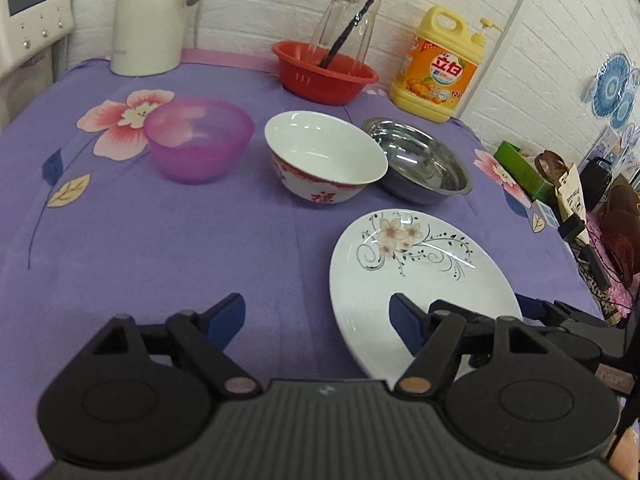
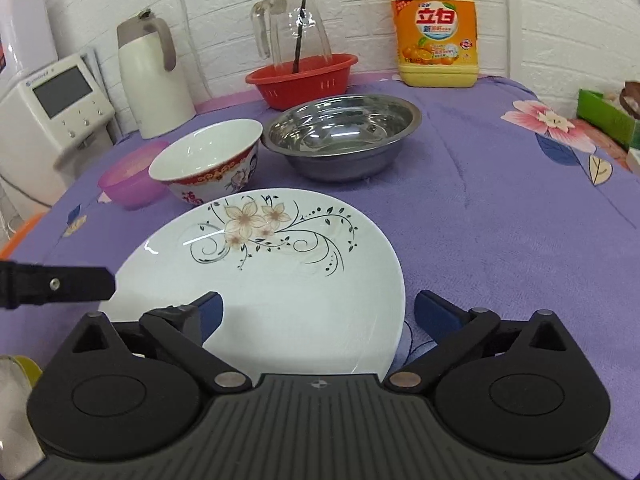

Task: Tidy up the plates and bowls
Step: 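Move the right tool to the floral white plate rim and grasp it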

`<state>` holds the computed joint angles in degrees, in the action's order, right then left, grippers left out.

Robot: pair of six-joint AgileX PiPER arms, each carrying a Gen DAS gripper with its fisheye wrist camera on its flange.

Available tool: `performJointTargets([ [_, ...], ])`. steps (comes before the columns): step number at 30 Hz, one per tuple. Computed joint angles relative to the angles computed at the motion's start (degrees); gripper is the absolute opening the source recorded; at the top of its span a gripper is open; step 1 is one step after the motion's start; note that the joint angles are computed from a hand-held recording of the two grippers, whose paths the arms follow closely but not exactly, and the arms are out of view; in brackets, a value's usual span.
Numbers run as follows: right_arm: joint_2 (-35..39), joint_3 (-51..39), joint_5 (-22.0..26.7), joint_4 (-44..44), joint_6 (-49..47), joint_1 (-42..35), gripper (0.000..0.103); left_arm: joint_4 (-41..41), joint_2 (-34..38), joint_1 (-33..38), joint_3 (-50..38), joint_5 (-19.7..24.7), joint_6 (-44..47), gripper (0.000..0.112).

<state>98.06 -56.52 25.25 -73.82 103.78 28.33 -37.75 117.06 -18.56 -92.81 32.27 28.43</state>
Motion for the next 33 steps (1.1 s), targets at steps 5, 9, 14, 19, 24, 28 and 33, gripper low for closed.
performJointTargets([
  [5,1.21,0.85,4.37,-5.81,4.95,2.39,0.103,8.34,4.49,-2.33,-6.71,1.19,-6.54,0.072],
  [9,1.34,0.36,4.99,-4.41,3.60,2.27,0.103,11.21,6.48,-3.41,-9.16,1.48,-9.82,0.072],
  [14,1.36,0.15,5.57,-3.62,3.18,2.54,0.103,18.49,8.00,-5.63,-10.67,-0.12,-14.99,0.072],
  [19,1.23,-2.21,8.89,5.71,-3.31,3.62,0.103,23.39,8.20,-6.85,-10.58,-1.62,-18.84,0.073],
  [24,0.00,-0.01,6.45,3.48,-2.02,2.96,0.103,25.23,8.23,-7.31,-10.52,-2.17,-21.18,0.074],
  [28,0.09,1.70,6.38,-2.42,2.80,3.33,0.103,26.56,8.16,-7.51,-11.36,-0.21,-22.88,0.074],
  [33,-0.44,-0.31,5.11,5.66,-5.79,2.43,0.103,24.69,6.96,-7.65,-9.12,-1.05,-20.64,0.074],
])
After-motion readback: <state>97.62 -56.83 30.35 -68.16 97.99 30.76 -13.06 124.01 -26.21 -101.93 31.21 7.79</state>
